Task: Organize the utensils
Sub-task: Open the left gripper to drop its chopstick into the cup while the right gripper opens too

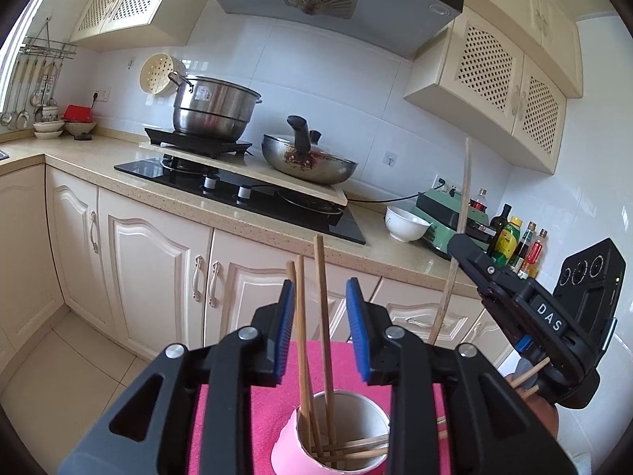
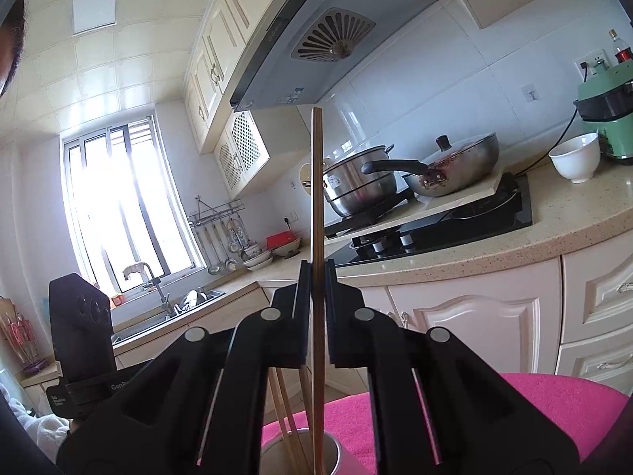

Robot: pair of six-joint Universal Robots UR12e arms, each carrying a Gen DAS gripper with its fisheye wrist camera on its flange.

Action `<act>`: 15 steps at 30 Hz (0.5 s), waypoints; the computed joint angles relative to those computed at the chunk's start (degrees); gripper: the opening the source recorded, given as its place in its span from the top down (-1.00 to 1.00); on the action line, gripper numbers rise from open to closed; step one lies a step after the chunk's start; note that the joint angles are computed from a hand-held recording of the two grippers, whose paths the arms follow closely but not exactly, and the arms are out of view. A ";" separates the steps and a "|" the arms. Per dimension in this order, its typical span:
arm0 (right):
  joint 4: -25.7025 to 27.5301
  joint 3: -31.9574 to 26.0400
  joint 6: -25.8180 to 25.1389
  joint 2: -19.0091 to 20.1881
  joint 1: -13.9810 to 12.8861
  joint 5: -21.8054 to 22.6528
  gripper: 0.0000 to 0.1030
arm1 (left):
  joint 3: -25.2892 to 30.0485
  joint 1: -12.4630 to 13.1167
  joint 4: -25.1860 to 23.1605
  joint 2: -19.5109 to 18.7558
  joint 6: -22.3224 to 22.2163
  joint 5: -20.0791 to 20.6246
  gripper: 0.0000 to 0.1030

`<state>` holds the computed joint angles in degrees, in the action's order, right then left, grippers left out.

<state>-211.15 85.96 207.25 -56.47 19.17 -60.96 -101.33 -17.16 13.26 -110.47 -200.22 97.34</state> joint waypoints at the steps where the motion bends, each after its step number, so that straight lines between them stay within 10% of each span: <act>1: -0.45 -0.02 0.40 0.09 0.02 -0.08 0.85 | -0.04 -0.03 -0.08 0.11 0.18 -0.08 0.48; 8: -1.13 -0.45 0.93 0.43 0.01 0.78 0.84 | -0.30 -0.25 -0.41 0.75 0.83 0.77 0.47; 10: -0.23 -0.17 0.28 0.10 0.04 0.56 0.67 | -0.39 -0.24 -0.55 0.92 0.44 0.86 0.47; 12: 0.56 0.25 -0.48 -0.34 0.13 -0.09 -0.01 | -0.37 -0.33 -0.98 1.11 0.38 1.01 0.47; 15: 1.41 0.89 -1.50 -1.10 0.20 -0.90 -0.04 | -0.32 -0.43 -1.67 1.41 0.53 1.04 0.47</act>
